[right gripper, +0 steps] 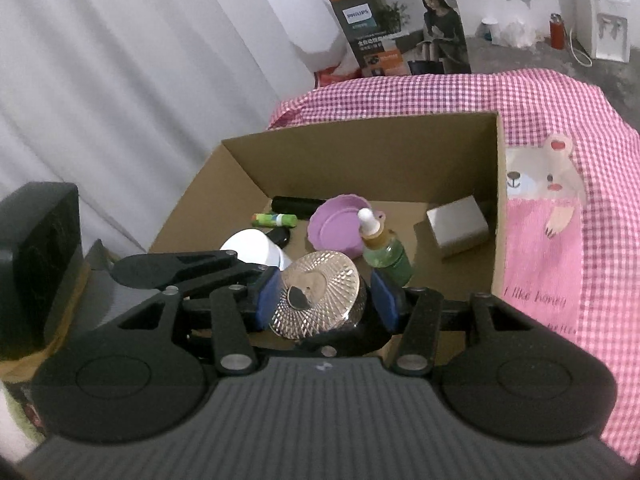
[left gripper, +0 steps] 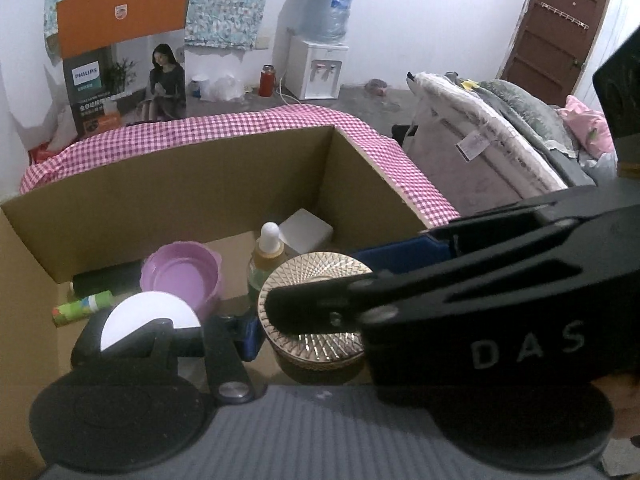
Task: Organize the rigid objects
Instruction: 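Lift the gold-lidded jar into the box and lower it beside the dropper bottle, then open the right tool and withdraw it from the box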
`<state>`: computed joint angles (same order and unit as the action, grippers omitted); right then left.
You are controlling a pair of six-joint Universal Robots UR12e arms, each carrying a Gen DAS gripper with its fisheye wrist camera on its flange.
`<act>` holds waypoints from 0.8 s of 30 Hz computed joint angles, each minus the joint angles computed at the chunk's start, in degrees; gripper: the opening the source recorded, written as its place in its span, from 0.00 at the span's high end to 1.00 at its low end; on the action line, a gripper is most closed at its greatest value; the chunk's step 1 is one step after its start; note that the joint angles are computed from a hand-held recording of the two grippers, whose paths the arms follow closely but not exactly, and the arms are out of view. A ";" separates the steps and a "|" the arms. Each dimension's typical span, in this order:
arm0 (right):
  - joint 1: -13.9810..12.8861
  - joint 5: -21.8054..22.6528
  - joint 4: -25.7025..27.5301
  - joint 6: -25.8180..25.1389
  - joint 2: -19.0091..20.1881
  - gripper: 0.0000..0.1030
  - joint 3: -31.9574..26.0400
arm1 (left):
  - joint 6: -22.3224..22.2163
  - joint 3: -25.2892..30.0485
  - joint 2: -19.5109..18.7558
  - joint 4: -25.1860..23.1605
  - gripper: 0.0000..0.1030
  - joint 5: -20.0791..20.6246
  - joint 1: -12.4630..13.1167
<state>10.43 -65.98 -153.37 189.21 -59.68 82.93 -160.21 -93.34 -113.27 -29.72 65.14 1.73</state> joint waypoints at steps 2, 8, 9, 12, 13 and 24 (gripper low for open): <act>-0.01 -0.33 -0.06 -0.34 0.26 0.51 -0.27 | 0.03 0.11 -0.04 -0.05 0.44 0.12 -0.11; -0.14 -0.89 -0.09 -0.50 0.72 0.51 -0.47 | 0.89 -0.03 -0.20 1.05 0.42 1.52 -0.72; -0.14 -1.07 -0.27 -0.56 0.71 0.51 -0.36 | 0.81 -0.07 -0.20 1.18 0.42 1.43 -0.71; -0.37 -0.43 -0.98 0.01 0.68 0.52 0.04 | 0.44 -0.18 -0.14 1.50 0.45 0.48 -0.48; -0.33 -0.65 -1.12 0.01 0.71 0.52 -0.02 | 0.39 -0.27 -0.11 1.95 0.45 0.68 -0.51; -0.12 -2.28 -7.86 0.66 -1.42 0.51 3.33 | 1.54 -2.66 1.71 6.63 0.32 -0.28 -0.09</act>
